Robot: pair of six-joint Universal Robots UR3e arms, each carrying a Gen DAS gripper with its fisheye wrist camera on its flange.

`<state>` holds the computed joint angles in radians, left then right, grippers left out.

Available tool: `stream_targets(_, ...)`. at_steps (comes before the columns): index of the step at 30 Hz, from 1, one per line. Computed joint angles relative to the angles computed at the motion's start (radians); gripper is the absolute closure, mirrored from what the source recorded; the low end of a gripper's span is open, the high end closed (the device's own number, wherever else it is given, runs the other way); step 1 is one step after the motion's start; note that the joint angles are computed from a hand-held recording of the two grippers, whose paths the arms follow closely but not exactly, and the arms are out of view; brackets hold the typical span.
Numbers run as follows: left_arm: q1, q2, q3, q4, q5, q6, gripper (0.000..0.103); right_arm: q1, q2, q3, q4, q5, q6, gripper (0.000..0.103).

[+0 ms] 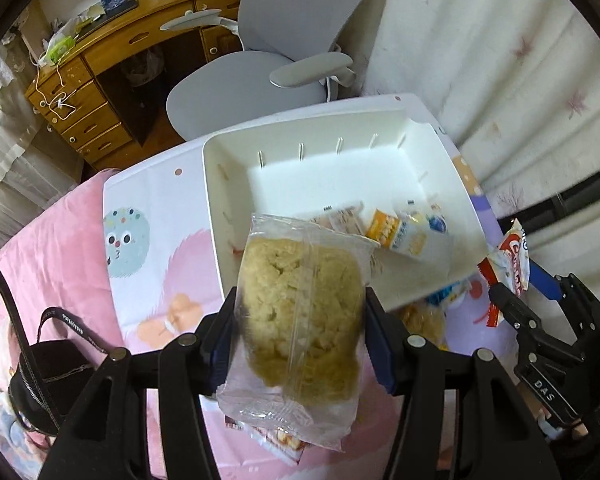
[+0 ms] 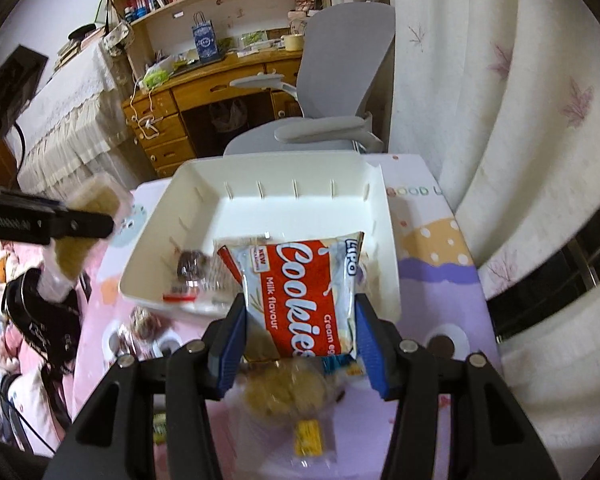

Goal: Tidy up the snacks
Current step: 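Carry both packs into the white basket and open both grippers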

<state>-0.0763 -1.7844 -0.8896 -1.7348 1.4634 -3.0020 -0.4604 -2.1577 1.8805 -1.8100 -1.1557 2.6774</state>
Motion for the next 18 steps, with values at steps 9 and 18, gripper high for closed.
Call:
stream_targets(9,0.028,-0.015,-0.127,0.219,-0.073,-0.038,0.048,0.183,0.245,-0.057,-0.308,-0.072,0.207,0.051)
stream_targets(18,0.051,-0.01,-0.185,0.275,-0.115,-0.079,0.032,0.237,0.38,-0.146,-0.294,-0.12,0.286,0.045)
